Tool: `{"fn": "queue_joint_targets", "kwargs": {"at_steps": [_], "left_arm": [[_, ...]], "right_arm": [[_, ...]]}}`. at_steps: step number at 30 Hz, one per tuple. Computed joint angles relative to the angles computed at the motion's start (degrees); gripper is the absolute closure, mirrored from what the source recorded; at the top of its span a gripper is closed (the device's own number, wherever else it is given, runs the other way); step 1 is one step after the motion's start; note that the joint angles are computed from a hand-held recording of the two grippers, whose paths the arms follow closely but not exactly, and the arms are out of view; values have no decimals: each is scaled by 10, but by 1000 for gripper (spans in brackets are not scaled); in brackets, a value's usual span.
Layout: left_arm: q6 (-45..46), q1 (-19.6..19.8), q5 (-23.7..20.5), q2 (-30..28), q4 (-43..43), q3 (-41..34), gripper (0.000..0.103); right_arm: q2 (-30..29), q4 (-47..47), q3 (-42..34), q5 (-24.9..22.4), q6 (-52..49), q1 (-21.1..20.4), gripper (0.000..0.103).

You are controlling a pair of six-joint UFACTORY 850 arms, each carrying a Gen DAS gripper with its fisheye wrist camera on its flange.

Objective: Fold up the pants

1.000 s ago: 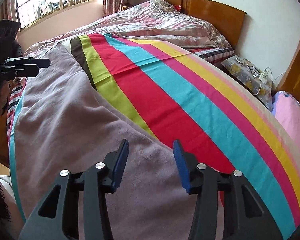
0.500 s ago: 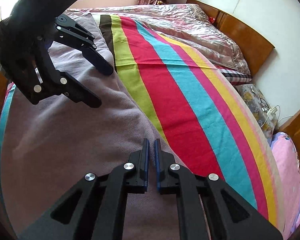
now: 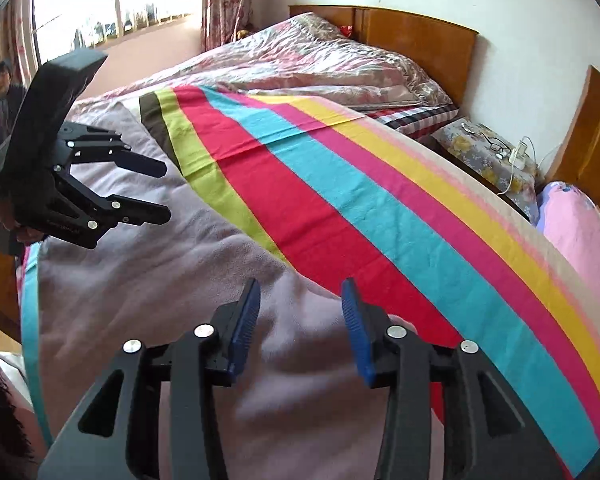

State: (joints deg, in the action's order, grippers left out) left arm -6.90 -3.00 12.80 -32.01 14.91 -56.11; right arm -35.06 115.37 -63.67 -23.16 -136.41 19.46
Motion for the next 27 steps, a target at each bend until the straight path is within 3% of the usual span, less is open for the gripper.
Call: {"fn": "queue_joint_targets", "kwargs": {"at_steps": [2,5,8,13,17,19,22,27], "left_arm": [[-51,8,42,39,33,49,34],[-22,11,82,87,-20,120,31],[-119,37,136,123,34,190,27],[-186,66,215,157,53,277,27],[-205,65,255,168,60,311,26],[-200,59,254,168,53,314,26],[-209,48,258,174,56,319,26],[-183,35,270,203,25,341,25]], "right_arm": [[32,39,47,-5,-7,-21,58],[86,108,136,0,-5,-53,57],[151,258,245,-20,-96,-88,56],[262,431,414,-65,-140,-194,56],[309,365,504,-141,-66,-294,56],[302,391,513,-142,-75,-303,56],[275,346,517,-211,-35,-328,56],[237,276,492,-250,28,-346,56]]}}
